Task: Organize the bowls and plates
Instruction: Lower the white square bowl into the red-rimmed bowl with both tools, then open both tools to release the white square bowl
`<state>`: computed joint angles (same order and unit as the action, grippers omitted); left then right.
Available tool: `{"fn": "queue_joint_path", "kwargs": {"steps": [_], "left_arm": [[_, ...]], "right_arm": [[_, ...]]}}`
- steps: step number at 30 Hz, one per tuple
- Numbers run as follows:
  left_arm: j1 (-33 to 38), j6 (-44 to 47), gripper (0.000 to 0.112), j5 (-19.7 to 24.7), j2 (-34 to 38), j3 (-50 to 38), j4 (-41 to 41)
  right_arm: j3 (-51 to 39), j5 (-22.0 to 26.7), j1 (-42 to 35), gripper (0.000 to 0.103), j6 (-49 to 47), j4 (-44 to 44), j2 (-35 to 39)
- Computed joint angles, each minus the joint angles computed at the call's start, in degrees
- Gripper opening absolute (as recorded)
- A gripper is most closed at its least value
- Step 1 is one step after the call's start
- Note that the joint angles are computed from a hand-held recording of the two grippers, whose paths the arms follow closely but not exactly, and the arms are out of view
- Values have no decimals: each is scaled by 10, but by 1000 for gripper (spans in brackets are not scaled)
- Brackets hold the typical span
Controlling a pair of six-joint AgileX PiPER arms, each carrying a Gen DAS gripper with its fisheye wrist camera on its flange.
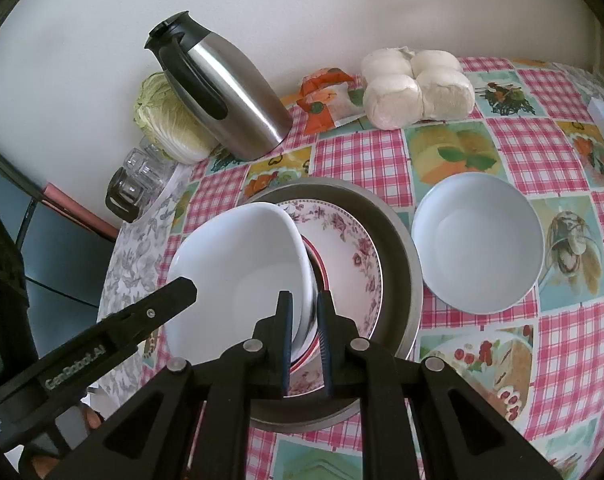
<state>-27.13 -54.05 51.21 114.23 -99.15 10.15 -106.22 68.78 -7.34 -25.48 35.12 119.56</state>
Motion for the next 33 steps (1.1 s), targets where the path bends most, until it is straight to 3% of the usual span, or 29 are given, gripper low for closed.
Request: {"fn": "queue_joint_path", "kwargs": {"steps": [12,15,19,21,23,25,29,33], "left_arm": [[7,-17,38,1,-15,20,1],[7,-23,52,4,-19,21,6],[6,-33,60,13,-23,21,18],[6,-38,66,21,-22,19,22],[6,-43,67,28,-23,19,27],[5,-51,68,33,-26,22,37],[0,-64,81,35,-34,32,57],[-6,-73,87,34,-42,41,73]], "right_arm": [[3,-14,6,13,8,-26,-19],[9,-25,6,13,3,-31,-32],[14,-36,11,13,4,-49,-44],[16,-42,17,19,7,-64,-48],[20,-51,24,38,10,-83,-52],[25,-58,28,46,12,-94,-54],[42,-73,31,55,8,-109,-65],[67,-92,34,62,-2,-118,-80]]}}
